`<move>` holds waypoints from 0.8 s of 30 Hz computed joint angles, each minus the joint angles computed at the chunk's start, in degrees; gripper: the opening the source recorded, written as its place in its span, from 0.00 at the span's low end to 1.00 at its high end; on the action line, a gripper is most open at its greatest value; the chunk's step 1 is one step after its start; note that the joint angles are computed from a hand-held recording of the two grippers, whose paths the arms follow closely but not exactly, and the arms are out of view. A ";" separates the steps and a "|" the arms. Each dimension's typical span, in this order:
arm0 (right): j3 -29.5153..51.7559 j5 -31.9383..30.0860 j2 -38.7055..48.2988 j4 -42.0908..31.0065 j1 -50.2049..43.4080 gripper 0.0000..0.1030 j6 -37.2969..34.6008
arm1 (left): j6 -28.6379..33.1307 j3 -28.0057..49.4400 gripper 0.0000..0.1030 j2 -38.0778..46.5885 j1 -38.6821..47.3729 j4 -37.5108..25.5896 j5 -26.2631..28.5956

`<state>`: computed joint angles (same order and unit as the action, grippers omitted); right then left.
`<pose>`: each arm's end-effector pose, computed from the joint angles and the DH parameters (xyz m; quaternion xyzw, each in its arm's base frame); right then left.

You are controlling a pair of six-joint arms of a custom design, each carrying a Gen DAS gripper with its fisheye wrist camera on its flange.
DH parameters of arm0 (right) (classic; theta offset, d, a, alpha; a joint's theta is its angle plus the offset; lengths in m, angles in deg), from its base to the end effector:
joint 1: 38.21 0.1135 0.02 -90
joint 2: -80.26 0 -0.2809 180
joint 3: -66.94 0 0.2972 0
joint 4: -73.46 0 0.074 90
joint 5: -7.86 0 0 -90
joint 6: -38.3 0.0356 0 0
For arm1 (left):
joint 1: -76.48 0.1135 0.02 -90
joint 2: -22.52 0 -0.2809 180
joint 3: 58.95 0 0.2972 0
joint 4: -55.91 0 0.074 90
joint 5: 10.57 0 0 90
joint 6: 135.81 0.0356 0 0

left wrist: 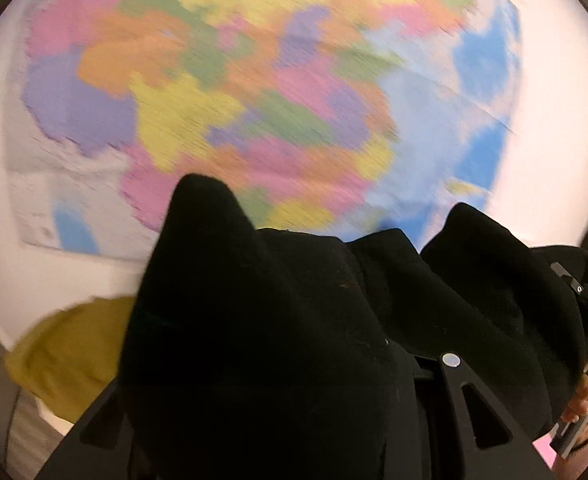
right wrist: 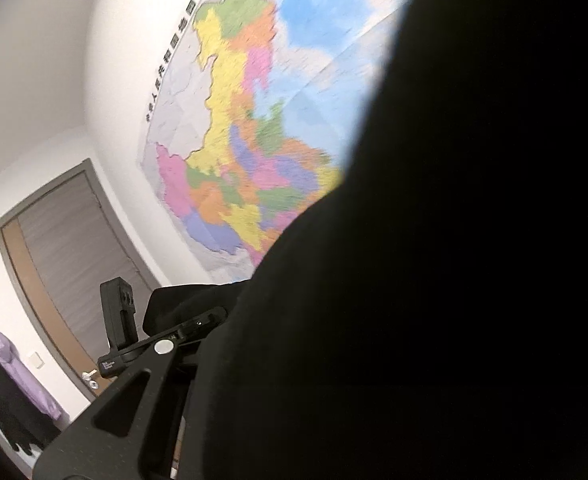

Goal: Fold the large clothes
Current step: 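Lift the black jacket bundle with both grippers and carry it onto the clothing stack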

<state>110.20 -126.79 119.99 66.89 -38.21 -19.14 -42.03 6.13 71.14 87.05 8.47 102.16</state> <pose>0.1998 0.0250 0.3061 -0.0627 0.7176 0.4430 0.5337 0.2099 0.0252 0.3535 0.0464 0.8575 -0.1098 0.5006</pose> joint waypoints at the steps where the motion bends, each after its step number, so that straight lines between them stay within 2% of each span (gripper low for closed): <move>1: 0.84 1.71 2.58 2.19 2.56 0.15 0.06 | 0.77 1.14 0.29 1.24 3.12 0.55 0.93; 4: 5.10 7.97 13.25 9.14 11.50 0.15 0.21 | 2.57 4.48 0.29 6.75 10.00 2.96 1.27; 9: 14.29 16.14 32.71 20.98 23.53 0.15 0.01 | 4.66 10.07 0.29 17.12 16.70 9.84 -3.20; 12: 20.43 22.43 42.65 22.34 30.01 0.15 -5.88 | 5.32 14.22 0.29 24.77 20.85 14.42 -6.01; 15: 25.89 20.28 54.63 24.35 33.11 0.16 -4.46 | 4.62 16.56 0.29 32.57 24.94 18.87 -7.97; 17: 29.10 18.64 61.84 22.50 34.56 0.17 -3.89 | 6.07 17.54 0.30 40.20 27.41 21.20 -9.31; 20: 32.66 18.02 70.18 16.45 35.77 0.29 -5.09 | 7.16 19.81 0.30 50.50 29.21 20.40 -12.50; 22: 31.07 17.28 71.15 16.83 35.42 0.35 -6.77 | 6.84 20.83 0.31 57.02 30.97 20.44 -12.55; 24: 27.18 13.57 69.05 19.10 33.48 0.45 -7.60 | 6.43 19.64 0.35 58.59 32.92 22.84 -9.75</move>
<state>137.37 -113.23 189.04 85.98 -4.73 -26.75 -35.60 25.78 129.73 119.97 31.32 92.41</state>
